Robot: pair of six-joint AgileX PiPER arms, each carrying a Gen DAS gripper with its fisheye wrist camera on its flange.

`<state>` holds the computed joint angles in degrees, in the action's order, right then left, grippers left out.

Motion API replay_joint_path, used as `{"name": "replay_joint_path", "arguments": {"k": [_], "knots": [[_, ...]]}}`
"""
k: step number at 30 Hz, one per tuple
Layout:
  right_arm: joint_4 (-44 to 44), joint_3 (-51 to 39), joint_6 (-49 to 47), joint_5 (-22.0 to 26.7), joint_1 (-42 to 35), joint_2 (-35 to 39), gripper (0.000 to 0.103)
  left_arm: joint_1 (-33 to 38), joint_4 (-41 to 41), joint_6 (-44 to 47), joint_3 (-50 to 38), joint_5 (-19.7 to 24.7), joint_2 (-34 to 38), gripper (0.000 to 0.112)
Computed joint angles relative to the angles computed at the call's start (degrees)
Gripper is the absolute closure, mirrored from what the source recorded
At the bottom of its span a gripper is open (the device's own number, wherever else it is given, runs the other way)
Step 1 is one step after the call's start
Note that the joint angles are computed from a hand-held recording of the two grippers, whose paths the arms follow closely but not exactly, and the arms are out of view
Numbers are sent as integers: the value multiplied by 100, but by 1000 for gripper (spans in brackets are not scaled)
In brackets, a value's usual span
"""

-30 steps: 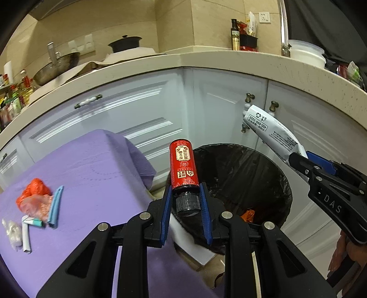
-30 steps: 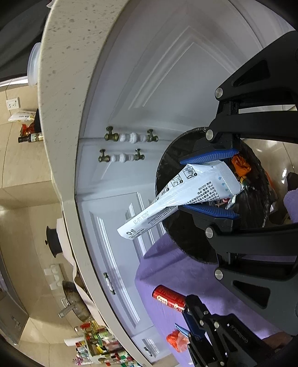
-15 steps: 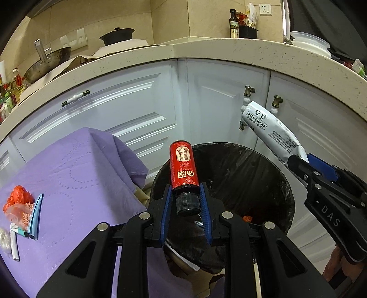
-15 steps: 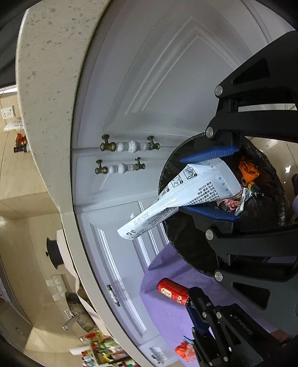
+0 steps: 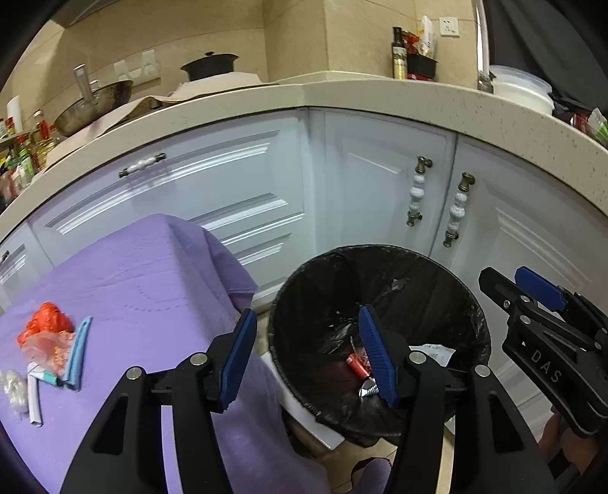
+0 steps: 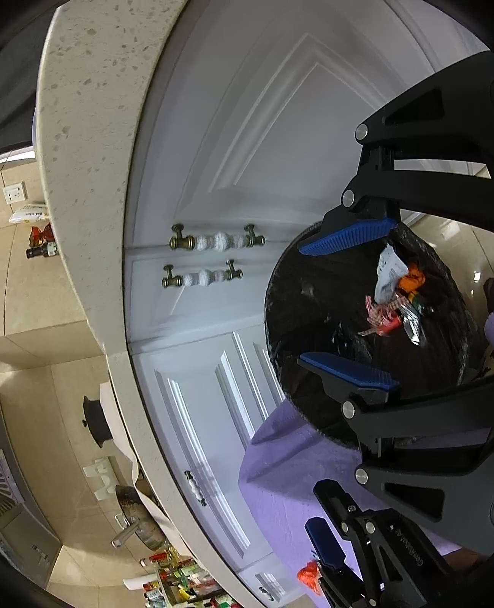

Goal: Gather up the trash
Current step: 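Move both open tools back over the table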

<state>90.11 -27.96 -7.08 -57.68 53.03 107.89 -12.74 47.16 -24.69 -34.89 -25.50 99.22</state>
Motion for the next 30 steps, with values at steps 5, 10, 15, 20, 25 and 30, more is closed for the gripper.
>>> {"name": "replay_joint_path", "arguments": {"k": [5,10,15,20,25,30], "knots": [[43,-419,-452,32,138,34,51,672,711,-531,28,-114,-196,56],[48,-1015,-1003,96,234,167,51,1519,1380,-923,-25,-282,-299,56],[38,-1685,-1512,180,361,352,51,2469,2133,-1447,-236,-474,-255,56],[136,-2514,-2258,308,477,621,51,3296,2675,-1757,-481,-680,-120,56],[276,-3403,-3002,482,582,964,51,4000,2979,-1919,-812,-795,135,56],[483,-4324,-3775,706,616,1384,51,4565,3325,-2225,-1299,-779,531,56]]}}
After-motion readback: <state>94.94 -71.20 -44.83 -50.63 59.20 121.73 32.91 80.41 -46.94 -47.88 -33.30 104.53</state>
